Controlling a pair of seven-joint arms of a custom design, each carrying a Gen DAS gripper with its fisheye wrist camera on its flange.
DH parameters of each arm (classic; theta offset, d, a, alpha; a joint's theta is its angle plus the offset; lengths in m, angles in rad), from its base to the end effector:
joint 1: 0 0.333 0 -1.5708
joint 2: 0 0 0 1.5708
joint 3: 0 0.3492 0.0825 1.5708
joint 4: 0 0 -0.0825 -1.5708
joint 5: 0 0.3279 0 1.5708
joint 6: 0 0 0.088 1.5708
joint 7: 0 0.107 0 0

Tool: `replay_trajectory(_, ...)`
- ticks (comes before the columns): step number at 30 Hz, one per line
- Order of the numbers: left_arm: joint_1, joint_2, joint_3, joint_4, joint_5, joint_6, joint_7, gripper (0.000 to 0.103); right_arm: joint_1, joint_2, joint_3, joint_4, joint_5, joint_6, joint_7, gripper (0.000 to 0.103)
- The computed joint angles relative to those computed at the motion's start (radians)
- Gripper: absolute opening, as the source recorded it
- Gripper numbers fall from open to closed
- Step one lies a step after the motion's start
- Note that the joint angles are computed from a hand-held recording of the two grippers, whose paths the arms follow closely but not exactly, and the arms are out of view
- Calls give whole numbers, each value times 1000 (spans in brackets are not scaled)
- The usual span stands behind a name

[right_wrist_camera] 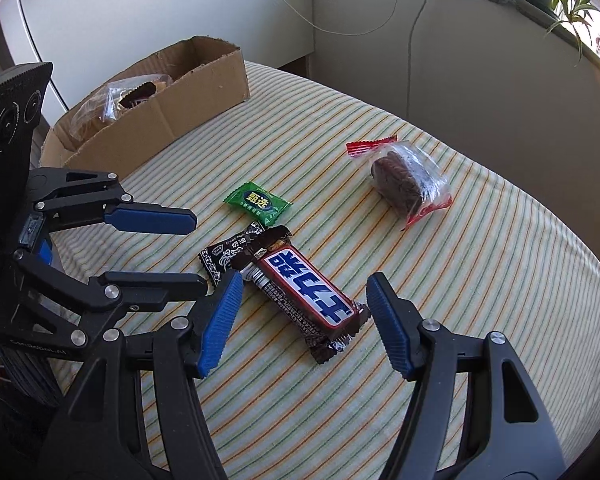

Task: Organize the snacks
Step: 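Open both tools and move them back to the candy bars, then grasp the black candy with the left tool while the right tool grasps the candy bar, then carry both candies over the cardboard box and open both tools to release them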

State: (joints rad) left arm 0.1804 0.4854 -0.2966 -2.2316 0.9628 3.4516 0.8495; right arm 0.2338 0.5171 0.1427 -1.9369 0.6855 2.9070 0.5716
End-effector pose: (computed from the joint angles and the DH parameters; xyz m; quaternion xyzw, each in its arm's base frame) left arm 0.5282 -0.1428 0.3206 -0.5390 0.7626 -0.3404 0.1094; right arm 0.6049 0.1855 0.3284 -0.8734 0.4034 -0.0995 0.2539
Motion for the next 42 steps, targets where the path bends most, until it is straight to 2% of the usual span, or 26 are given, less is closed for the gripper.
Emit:
replay_trajectory(2,-6,6,0,8,-4,-18,4,41,7,10,-6,10,-11,0,1,68)
replay_trajectory(5,-4,14,-12,17,-15,-39,15,41,8,29,-6,38,-21,-29,7,60)
replay_trajectory(10,-61,7,34,22,-62,-47,52,41,12,42,-12,50,-31,-43,13,57)
replay_trajectory(11,-64,12,33,29,-68,-56,60,41,17,47,-19,57,-36,-49,25,55)
replay_trajectory(12,-71,12,36,30,-77,-63,67,41,28,52,-35,62,-48,-52,47,45)
replay_trajectory(14,-84,18,42,39,-96,-81,82,41,17,54,-28,61,-46,-46,45,39)
replay_trajectory(18,-259,5,204,42,-161,-72,123,41,2,46,-21,47,-38,-44,38,38)
replay_trajectory(20,-316,6,255,44,-190,-73,143,41,8,41,-26,36,-41,-29,42,35)
replay_trajectory(22,-368,7,305,45,-219,-66,163,33,7,36,-26,27,-40,-20,44,31)
replay_trajectory(24,-369,11,305,49,-240,-66,174,26,1,32,-21,20,-34,-16,44,30)
replay_trajectory(26,-333,14,269,52,-245,-70,183,26,1,27,-21,9,-30,-1,44,30)
replay_trajectory(27,-348,12,284,47,-253,-65,188,26,-1,21,-19,-2,-27,10,40,30)
replay_trajectory(29,-419,7,353,34,-285,-46,203,26,-2,14,-16,-17,-22,32,37,30)
replay_trajectory(31,-441,4,376,27,-308,-36,222,26,-4,9,-11,-25,-16,43,35,30)
replay_trajectory(34,-418,-4,359,13,-330,-17,236,26,-17,-6,4,-42,3,66,23,30)
replay_trajectory(42,-398,-57,360,-54,-420,83,296,26,-26,-62,37,-86,54,116,-7,30)
